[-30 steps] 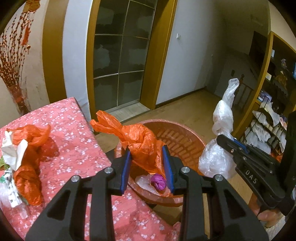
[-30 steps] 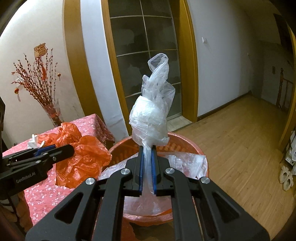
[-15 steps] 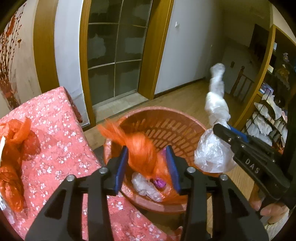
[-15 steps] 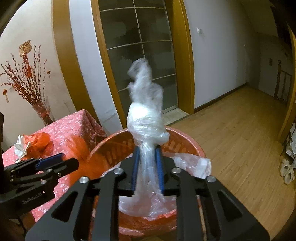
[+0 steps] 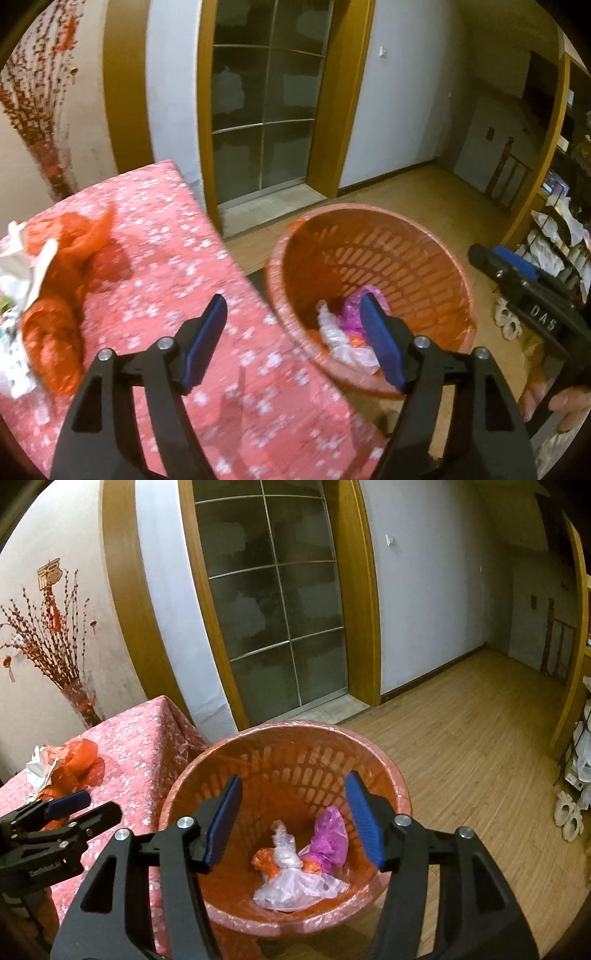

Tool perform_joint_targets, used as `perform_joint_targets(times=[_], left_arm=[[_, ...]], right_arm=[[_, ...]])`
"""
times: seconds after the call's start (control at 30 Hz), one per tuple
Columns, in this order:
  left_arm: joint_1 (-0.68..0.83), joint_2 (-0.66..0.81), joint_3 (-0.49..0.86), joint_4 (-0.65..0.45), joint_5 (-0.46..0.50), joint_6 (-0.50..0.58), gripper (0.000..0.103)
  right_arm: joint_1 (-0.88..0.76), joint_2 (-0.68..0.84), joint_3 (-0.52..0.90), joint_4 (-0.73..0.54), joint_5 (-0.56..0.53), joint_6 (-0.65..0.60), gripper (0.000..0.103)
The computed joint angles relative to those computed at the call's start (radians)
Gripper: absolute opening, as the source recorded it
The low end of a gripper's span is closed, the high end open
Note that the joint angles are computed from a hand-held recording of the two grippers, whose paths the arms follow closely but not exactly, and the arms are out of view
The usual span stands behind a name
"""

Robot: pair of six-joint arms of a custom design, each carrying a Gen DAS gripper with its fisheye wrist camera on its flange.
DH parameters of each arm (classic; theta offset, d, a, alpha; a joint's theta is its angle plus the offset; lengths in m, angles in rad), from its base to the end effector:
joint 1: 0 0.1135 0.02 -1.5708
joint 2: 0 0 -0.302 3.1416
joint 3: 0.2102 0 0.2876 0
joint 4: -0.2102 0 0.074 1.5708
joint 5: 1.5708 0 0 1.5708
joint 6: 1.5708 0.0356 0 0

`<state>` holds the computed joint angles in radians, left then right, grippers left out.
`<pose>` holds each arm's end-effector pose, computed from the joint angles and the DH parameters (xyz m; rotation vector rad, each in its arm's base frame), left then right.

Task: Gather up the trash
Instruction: 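Return both grippers to the table toward the bubble wrap and tissue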

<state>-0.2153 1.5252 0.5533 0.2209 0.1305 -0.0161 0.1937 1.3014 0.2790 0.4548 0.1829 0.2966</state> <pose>0.2865 -0.0674 0.1421 0.2973 2.3100 -0.2679 0.2263 0.0378 0.1373 0.2162 2.1182 0.0938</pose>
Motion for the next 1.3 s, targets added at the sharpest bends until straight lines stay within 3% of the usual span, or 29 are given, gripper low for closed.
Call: perform_joint_targets(times=[0.3,0.6,0.83,1.03,1.13,1.3], left_arm=[[0.197,-0.219,-0.132,-0.087,0.045,0.068,0.077],[0.677,-0.389,-0.181,-0.200,0.197,0.250,0.078],[0.980,-0.315,-0.182,-0.109,0.228,0.387,0.077],[1.054,-0.150,-0.114,-0.063,0.244,0.405,0.077],[1.052,-0.074,-0.086,-0.044,0.235,0.405,0.068],[1.053,0.036,-0.030,-0.045,0.242,0.405,0.037]], right_arm=[[0.158,-0.102,-0.008,-0.088,0.130,0.050,0.076],[0.342,-0.072,0.035,-0.139,0.213,0.084,0.077],[0.481,0.031,0.096,-0.138,0.248,0.092,0.077],[0.566,0.105,0.150,-0.151,0.274,0.099,0.077],[0.591,0.129,0.175,-0.165,0.280,0.100,0.077],[0.632,0.167,0.214,-0.185,0.291,0.108,0.077]])
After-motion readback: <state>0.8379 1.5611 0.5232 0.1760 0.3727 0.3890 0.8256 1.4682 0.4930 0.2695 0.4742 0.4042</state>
